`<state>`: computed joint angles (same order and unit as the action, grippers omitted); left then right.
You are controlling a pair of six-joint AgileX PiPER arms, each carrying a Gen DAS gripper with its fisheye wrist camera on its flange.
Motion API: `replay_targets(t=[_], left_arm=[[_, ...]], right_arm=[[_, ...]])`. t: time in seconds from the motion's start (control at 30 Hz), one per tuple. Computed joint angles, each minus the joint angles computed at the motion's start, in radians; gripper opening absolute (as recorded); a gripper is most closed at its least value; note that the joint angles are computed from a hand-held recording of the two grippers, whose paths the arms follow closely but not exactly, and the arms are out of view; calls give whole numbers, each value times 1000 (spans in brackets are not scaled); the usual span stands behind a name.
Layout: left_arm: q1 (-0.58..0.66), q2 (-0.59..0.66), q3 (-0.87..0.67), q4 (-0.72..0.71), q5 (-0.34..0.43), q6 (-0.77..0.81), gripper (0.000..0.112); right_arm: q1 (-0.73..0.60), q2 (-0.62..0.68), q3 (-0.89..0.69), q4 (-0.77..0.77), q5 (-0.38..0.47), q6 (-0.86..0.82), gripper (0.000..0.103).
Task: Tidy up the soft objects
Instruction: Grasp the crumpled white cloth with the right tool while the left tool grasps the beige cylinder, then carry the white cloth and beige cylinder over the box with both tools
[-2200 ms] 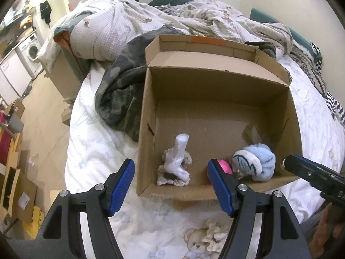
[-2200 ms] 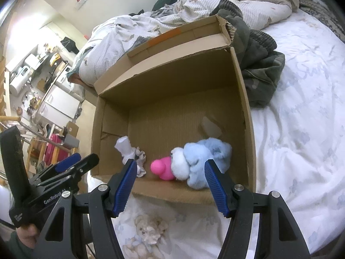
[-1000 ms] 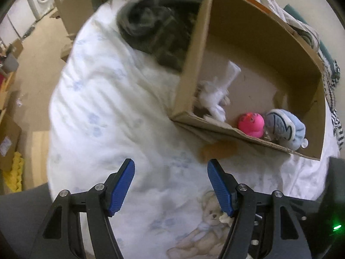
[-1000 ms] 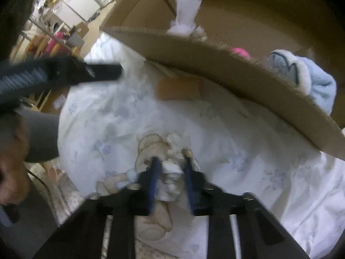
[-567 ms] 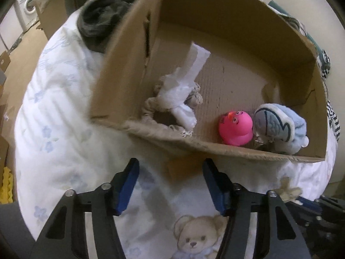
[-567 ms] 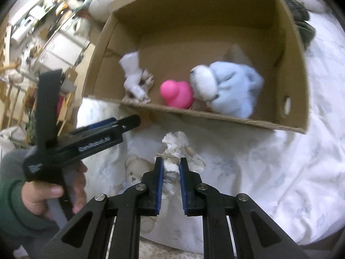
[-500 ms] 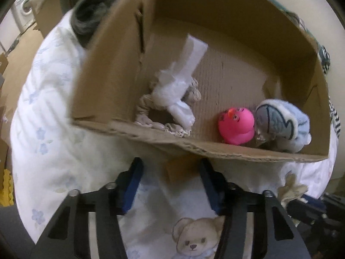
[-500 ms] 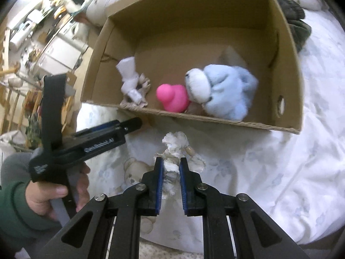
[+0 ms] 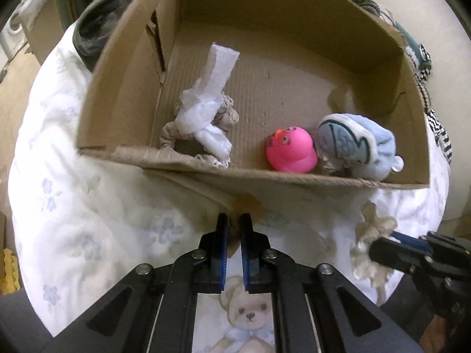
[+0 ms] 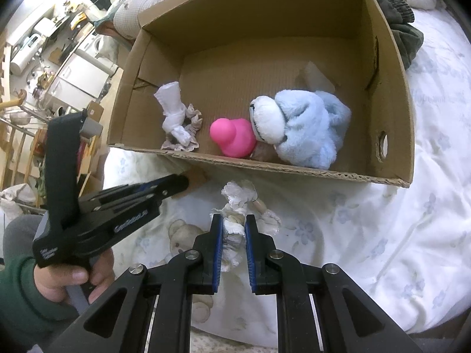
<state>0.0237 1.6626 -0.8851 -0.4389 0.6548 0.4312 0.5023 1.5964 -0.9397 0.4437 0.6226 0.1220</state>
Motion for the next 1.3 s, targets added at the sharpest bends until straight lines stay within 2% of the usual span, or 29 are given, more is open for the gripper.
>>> replay_targets(t=[0.17,0.37,0.6,0.63,0.8,1.13,1.3], left_arm=[[11,-124,39,19,25,-14,8],[87,-316,85,-8,105,46,8],[81,-397,26,73,189,-33,8],[61,-393,25,73,175,-47,8],[49,-387,-84,115,212,-100,8],[15,-207,-326,185,190,-168,8],[-25,-131,-343,209,115,-183,8]], right_arm=[[-6,-20,4,5,2,-5,16],[-24,-58,23,40,-1,-38,16],[-36,-106,34,87,6,-82,16],[-42,-116,35,102,8,-92,16],[-76,-154,21,176,22,-156,16],[-150,-160,-112,152,49,-173,16],[-226,-120,-61,369,-18,-377,16]])
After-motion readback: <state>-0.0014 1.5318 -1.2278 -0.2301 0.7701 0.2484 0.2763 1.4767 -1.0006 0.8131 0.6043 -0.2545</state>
